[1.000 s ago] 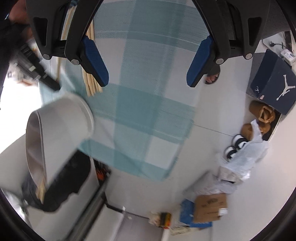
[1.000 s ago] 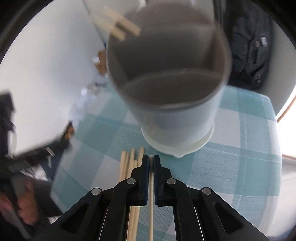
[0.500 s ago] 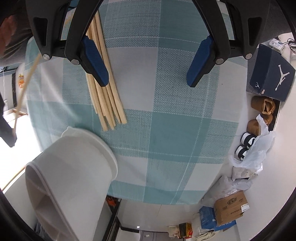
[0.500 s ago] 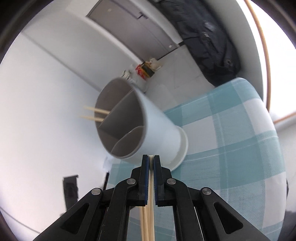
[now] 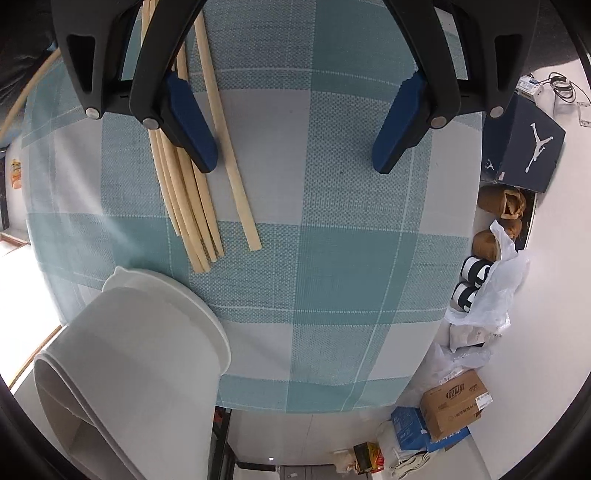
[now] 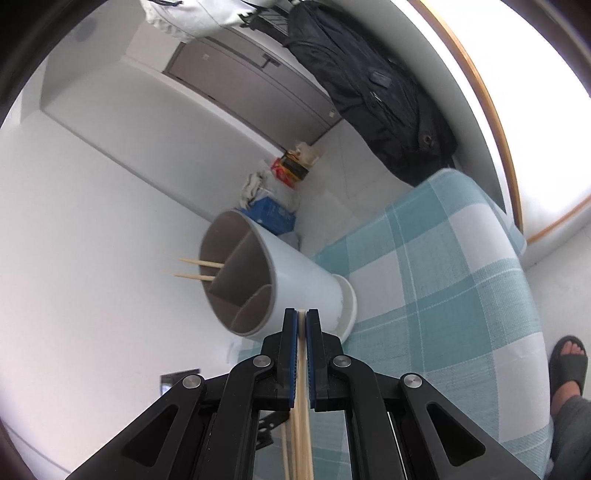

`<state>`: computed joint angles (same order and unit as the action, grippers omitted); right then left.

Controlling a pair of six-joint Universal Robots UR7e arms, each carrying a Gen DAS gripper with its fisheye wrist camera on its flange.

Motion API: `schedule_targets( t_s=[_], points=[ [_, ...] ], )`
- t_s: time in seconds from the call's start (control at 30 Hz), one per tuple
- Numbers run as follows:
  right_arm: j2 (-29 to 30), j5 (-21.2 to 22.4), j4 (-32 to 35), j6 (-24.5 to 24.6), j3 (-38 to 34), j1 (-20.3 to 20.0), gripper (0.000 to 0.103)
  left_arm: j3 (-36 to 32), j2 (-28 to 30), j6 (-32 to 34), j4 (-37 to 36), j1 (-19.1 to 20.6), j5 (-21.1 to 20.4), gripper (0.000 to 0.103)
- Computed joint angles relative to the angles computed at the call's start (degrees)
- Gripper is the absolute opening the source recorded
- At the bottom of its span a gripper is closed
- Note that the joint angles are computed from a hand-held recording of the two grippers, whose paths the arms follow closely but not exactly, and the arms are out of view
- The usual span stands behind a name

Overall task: Organize utensils
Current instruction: 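Grasp a chopstick with the left gripper while the right gripper holds its chopstick, then carry the chopsticks in both grippers up over the holder opening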

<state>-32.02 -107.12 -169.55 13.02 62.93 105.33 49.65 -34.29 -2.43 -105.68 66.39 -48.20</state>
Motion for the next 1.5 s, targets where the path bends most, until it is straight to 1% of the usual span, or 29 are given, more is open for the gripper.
schedule_targets(
  t_s=[0.1, 0.13, 0.2, 0.27, 0.3, 0.33, 0.4, 0.47, 0.53, 0.63, 0.73, 0.83, 1.0, 1.03, 1.13, 1.23, 1.4, 1.5],
  points=[
    [-0.1, -0.7, -0.9, -2.0, 0.1, 0.4, 0.004, -1.1, 0.8, -0.4, 0.7, -0.2, 0.3, 0.079],
    [0.1, -1.6, -1.1, -3.0, -0.1, 0.7, 0.004, -1.5, 1.1, -0.2, 0.7, -0.2, 0.6, 0.079],
    [0.4, -2.1, -1.7, -4.0, -0.5, 0.9, 0.004, -1.9, 1.7, 1.1, 0.2, -0.4, 1.9, 0.078],
    [0.3, -1.9, -2.1, -4.1, -0.4, 0.9, 0.004, -2.8, 2.4, 2.3, 0.1, -0.7, 1.6, 0.066],
    [0.2, -1.9, -2.3, -4.1, -0.3, 0.9, 0.004, -3.3, 2.6, 2.6, 0.5, -0.7, 1.0, 0.055],
    [0.1, -1.9, -2.6, -4.1, -0.2, 0.9, 0.004, -3.9, 2.8, 2.7, 1.0, -0.7, 0.4, 0.051],
    [0.0, -2.3, -2.9, -4.5, 0.0, 0.9, 0.004, -5.2, 3.3, 2.7, 2.3, -0.7, -1.2, 0.033],
    [-0.2, -2.1, -3.5, -4.6, 0.2, 0.9, 0.004, -5.5, 3.6, 3.1, 2.3, -0.8, -1.5, 0.024],
    [-0.2, -2.1, -3.7, -4.5, 0.3, 0.8, 0.004, -5.2, 3.5, 3.9, 1.7, -0.8, -1.9, 0.006],
    [-0.1, -2.1, -3.7, -4.6, 0.1, 0.8, 0.004, -5.5, 3.7, 3.7, 1.1, -0.7, -2.3, 0.002],
    [0.0, -1.9, -3.4, -4.7, -0.2, 0.7, 0.004, -5.9, 3.6, 2.9, -0.3, -0.1, -3.5, 0.002],
    [0.5, -3.0, -3.8, -6.5, -0.8, 1.2, 0.004, -4.2, 2.1, 2.0, -3.4, -0.1, -5.6, 0.002],
    [1.6, -3.1, -5.0, -9.9, -1.8, 1.9, 0.004, 2.2, -2.2, 3.8, -13.9, -1.0, -8.0, 0.002],
    [1.7, -2.9, -5.2, -10.3, -1.8, 2.0, 0.004, 4.1, -3.5, 4.4, -17.1, -1.2, -9.1, 0.002],
    [2.2, -3.0, -6.3, -11.7, -1.9, 2.3, 0.004, 8.6, -6.0, 6.5, -25.1, -2.1, -10.0, 0.002],
    [2.9, -3.3, -7.7, -14.2, -2.4, 2.8, 0.004, 11.2, -7.5, 8.5, -30.3, -2.7, -11.5, 0.002],
    [4.8, -3.9, -8.5, -18.4, -4.4, 4.1, 0.004, 10.3, -7.6, 10.2, -30.6, -2.2, -14.5, 0.002],
    [6.1, -4.3, -9.1, -21.1, -6.1, 4.8, 0.004, 10.8, -8.2, 12.2, -31.2, -2.4, -14.9, 0.002]
  ],
)
